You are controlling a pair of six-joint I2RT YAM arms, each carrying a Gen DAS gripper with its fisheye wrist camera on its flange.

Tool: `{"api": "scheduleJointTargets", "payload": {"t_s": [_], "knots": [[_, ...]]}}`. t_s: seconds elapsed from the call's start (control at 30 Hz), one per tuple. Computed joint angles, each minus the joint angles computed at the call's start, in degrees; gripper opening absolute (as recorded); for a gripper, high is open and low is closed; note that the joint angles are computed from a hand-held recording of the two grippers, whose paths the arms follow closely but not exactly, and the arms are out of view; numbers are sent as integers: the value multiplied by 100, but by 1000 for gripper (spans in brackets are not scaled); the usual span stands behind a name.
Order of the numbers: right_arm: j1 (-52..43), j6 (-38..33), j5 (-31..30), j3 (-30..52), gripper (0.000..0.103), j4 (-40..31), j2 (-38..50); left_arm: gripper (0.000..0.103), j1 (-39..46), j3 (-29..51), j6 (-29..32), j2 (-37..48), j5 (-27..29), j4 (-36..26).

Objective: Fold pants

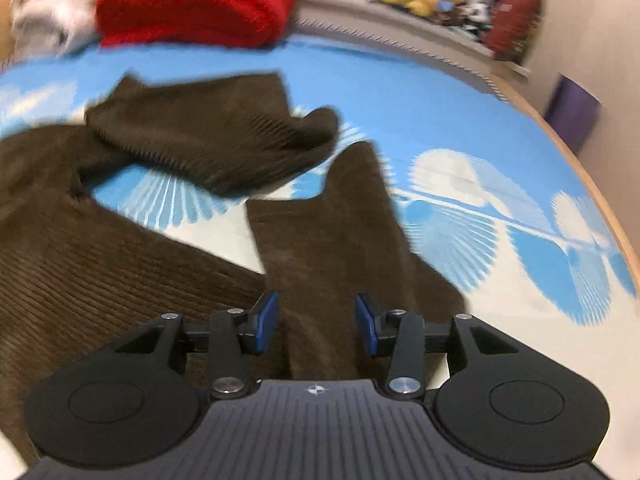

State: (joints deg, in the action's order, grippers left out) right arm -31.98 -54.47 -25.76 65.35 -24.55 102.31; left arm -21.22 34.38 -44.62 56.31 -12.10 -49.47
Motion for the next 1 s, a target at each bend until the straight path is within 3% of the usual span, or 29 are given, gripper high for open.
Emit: {"api": "scheduleJointTargets", "payload": {"t_s": [0.2,0.27,0.3,0.43,0.53,0.63,0.7,0.8,0.87,0.93,1.0], "knots": [[977,-10,1292,-567,43,1381,471,68,296,-138,189,125,293,6],[874,310,1052,-220,25,1065,653,68,341,-165,203,149,389,22],[785,593,941,13,7,873,715,68,342,-168,239,178,421,7],[-66,2145,419,701,7,796,716,59,235,-228,272,160,456,84],[-932,3205,772,1269,7,782,925,50,-46,-216,183,61,304,-37],[-1802,4107,1514,2454,7,-173,1647,45,-311,-191,118,13,129,-162],[-2284,4459,1811,3558,7,-1295,2404,45,-459,-177,35,-37,54,-276],[-2969,4973,1301,5344,7,-3009,3603,45,-592,-130,-116,-45,7,-426],[-3150,4696,838,5907,9,-3413,3915,46,-539,-118,-153,-82,30,-464],[-3240,4517,648,5872,12,-3315,3880,48,-397,-117,-164,-105,114,-476],[-3320,4528,542,6364,14,-3509,4168,52,-245,-127,-161,-86,179,-460]]}}
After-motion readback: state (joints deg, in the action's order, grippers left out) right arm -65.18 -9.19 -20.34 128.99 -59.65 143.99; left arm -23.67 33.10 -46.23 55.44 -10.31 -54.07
